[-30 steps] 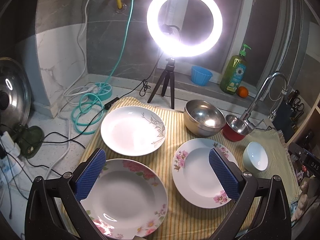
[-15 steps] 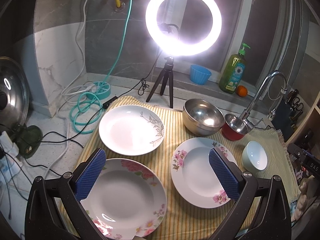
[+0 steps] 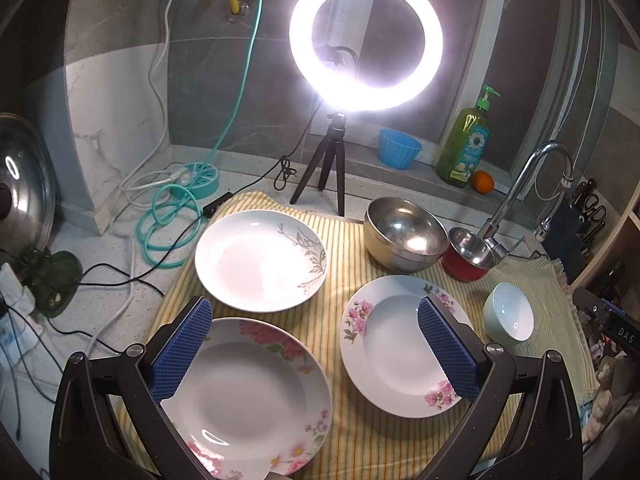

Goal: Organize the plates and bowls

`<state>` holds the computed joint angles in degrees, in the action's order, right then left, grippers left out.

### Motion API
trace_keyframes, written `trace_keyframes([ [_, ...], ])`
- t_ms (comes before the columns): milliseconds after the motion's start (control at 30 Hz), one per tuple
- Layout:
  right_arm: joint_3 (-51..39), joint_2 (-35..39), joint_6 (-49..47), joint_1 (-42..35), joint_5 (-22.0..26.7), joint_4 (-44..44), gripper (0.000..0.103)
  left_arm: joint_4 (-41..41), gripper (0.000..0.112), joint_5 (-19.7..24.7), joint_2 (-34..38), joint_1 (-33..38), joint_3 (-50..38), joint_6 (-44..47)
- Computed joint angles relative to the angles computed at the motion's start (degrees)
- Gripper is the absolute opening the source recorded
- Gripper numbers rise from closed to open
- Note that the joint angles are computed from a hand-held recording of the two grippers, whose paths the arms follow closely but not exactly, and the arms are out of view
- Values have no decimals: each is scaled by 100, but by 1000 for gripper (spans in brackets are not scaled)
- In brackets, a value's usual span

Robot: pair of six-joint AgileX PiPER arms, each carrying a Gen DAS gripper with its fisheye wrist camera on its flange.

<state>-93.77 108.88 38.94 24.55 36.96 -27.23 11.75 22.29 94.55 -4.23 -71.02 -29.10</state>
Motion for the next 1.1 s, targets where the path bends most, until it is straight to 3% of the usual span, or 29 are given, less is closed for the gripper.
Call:
trace_keyframes([
  [333,-184,205,-375,-85,84,352,103,-820,97,114,254,133,-212,899],
  [633,-121,333,-1401,-349,-22,1481,100,-2439,80,435,717,387,-554,2479],
  [933,-88,617,-3050,-814,332,3626,69,-3765,57,1286,1450,621,-1378,3824],
  [1100,-10,798,-3459,-861,431,4167,48,-4034,47,1814,1978,678,-2032,4170],
])
